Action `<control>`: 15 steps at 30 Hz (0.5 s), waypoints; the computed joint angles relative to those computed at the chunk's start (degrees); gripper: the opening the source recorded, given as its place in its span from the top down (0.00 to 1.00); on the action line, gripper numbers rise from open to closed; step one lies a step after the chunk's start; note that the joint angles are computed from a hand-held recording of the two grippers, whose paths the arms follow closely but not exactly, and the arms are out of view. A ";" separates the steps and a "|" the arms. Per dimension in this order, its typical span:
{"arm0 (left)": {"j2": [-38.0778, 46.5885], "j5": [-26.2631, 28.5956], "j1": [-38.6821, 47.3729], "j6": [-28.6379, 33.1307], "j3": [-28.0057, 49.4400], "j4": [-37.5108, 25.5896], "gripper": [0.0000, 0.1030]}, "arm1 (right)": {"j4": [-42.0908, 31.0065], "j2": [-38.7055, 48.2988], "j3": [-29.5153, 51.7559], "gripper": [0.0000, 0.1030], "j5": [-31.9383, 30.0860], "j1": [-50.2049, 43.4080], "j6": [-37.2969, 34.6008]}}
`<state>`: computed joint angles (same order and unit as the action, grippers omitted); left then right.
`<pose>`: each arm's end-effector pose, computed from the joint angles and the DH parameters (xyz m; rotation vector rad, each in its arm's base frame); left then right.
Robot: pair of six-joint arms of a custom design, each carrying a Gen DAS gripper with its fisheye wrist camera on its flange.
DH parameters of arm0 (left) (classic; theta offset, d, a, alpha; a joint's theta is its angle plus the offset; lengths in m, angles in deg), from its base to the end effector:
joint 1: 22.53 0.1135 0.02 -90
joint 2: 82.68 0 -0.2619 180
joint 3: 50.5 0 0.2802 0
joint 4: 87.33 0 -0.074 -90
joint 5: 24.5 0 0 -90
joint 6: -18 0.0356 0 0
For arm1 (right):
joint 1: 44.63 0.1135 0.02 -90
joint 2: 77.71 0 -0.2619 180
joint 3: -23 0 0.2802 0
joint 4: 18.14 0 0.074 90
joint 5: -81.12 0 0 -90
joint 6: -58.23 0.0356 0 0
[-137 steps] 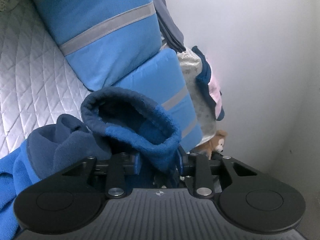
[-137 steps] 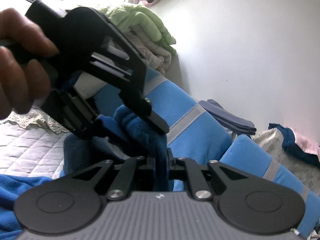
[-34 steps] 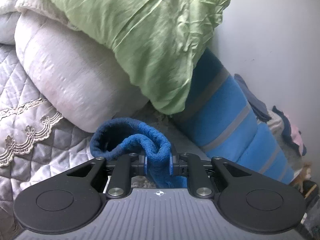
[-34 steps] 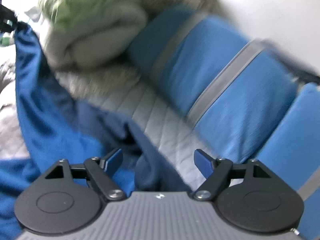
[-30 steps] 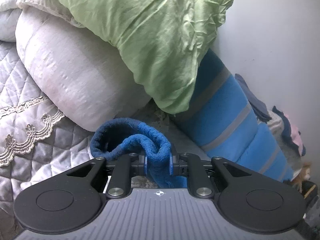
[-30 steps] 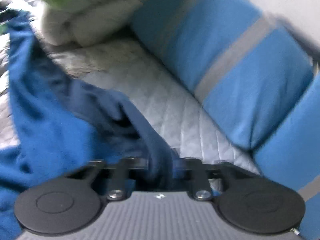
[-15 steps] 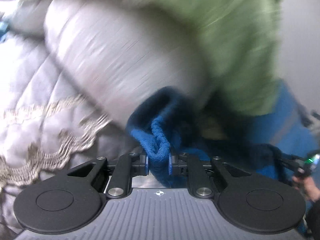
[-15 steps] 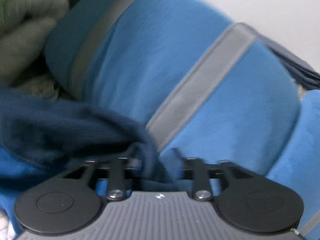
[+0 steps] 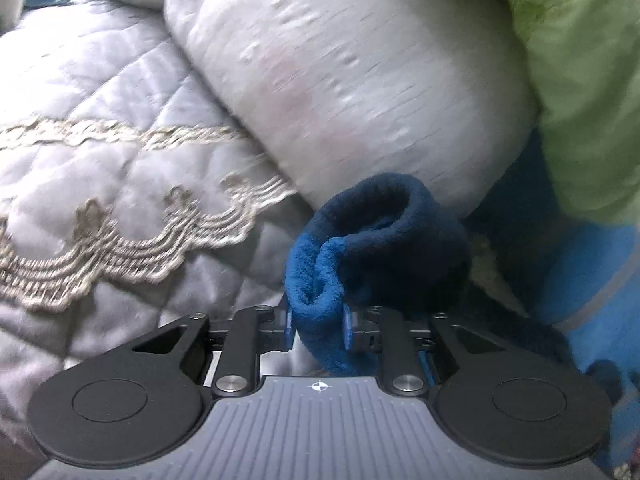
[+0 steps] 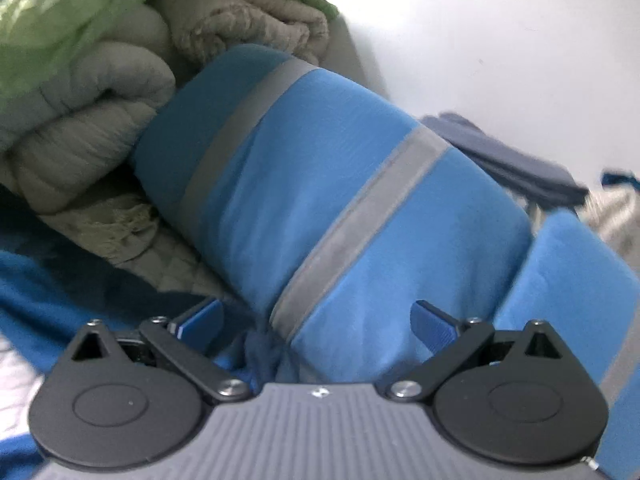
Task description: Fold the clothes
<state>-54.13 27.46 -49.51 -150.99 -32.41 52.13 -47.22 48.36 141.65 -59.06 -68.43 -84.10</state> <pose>0.1255 -0.0393 0.1085 -1.2159 1.8749 -0.1669 0.4958 -0.1888 0.2314 -0.9078 1.7407 0.1106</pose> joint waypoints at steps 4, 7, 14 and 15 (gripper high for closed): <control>8.17 -4.82 -6.78 -12.40 6.10 -9.88 0.50 | -19.86 4.74 10.42 0.00 -2.69 -6.67 -8.62; 12.77 -12.42 -18.88 -26.95 12.22 -23.13 0.42 | -30.03 9.16 16.25 0.00 -3.64 -11.81 -16.26; 28.68 -17.67 -31.27 -29.19 33.78 -35.88 0.32 | -50.75 23.87 36.54 0.00 -3.81 -20.59 -24.86; 30.10 -17.82 -30.78 -25.51 36.60 -35.13 0.31 | -50.02 23.81 36.39 0.00 -3.40 -20.93 -23.70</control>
